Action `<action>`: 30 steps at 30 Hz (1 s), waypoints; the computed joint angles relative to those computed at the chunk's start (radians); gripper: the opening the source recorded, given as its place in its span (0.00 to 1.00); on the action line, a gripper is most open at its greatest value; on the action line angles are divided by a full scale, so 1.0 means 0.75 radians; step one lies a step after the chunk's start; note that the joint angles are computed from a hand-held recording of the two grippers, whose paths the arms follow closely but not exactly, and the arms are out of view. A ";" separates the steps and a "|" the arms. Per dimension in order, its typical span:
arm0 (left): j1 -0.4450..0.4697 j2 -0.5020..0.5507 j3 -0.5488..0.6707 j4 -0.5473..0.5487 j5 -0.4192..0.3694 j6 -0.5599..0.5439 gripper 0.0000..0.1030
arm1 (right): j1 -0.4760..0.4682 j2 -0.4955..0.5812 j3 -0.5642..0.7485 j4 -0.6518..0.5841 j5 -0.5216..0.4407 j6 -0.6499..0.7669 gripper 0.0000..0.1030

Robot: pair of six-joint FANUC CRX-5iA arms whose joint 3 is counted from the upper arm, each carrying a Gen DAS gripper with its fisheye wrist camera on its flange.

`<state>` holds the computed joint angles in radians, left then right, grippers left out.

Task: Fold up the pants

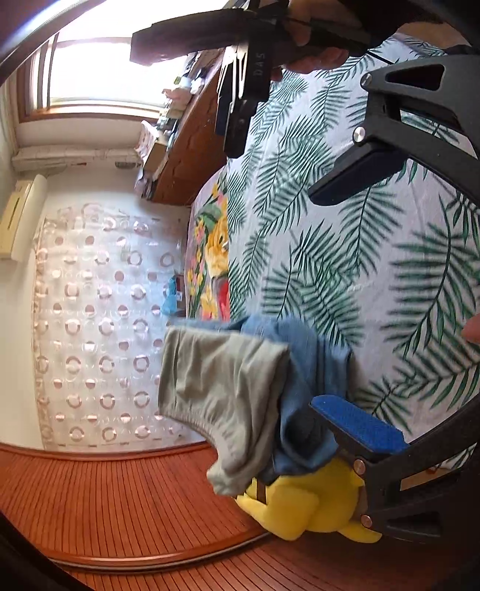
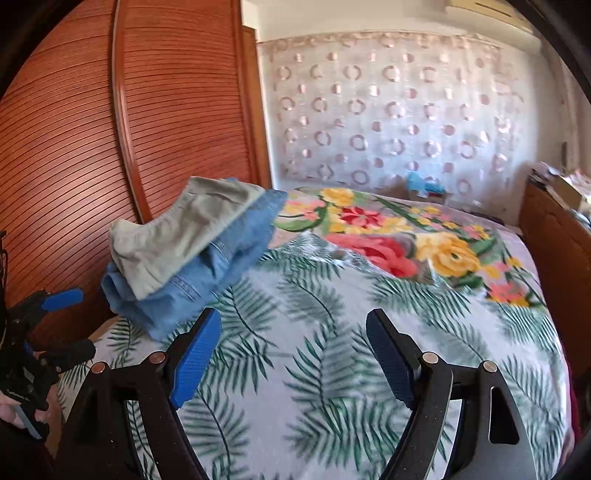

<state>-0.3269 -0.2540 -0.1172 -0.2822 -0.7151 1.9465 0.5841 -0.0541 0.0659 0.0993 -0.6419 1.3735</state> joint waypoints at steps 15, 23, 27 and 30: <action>-0.184 0.059 0.077 -0.052 -0.040 0.103 0.99 | 0.147 -0.342 -0.432 0.512 0.017 -0.586 0.80; -0.300 0.069 0.137 -0.144 -0.116 0.196 0.99 | 0.242 -0.516 -0.619 0.709 -0.039 -0.836 0.80; -0.336 0.075 0.165 -0.155 -0.146 0.214 0.99 | 0.269 -0.568 -0.640 0.718 -0.088 -0.875 0.80; -0.385 0.083 0.207 -0.211 -0.187 0.254 0.99 | 0.305 -0.619 -0.679 0.809 -0.132 -0.949 0.80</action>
<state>-0.6155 -0.1919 0.0383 -0.4407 -0.8550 2.1372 0.8125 -0.5180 -0.4436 0.7057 -0.7409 0.6617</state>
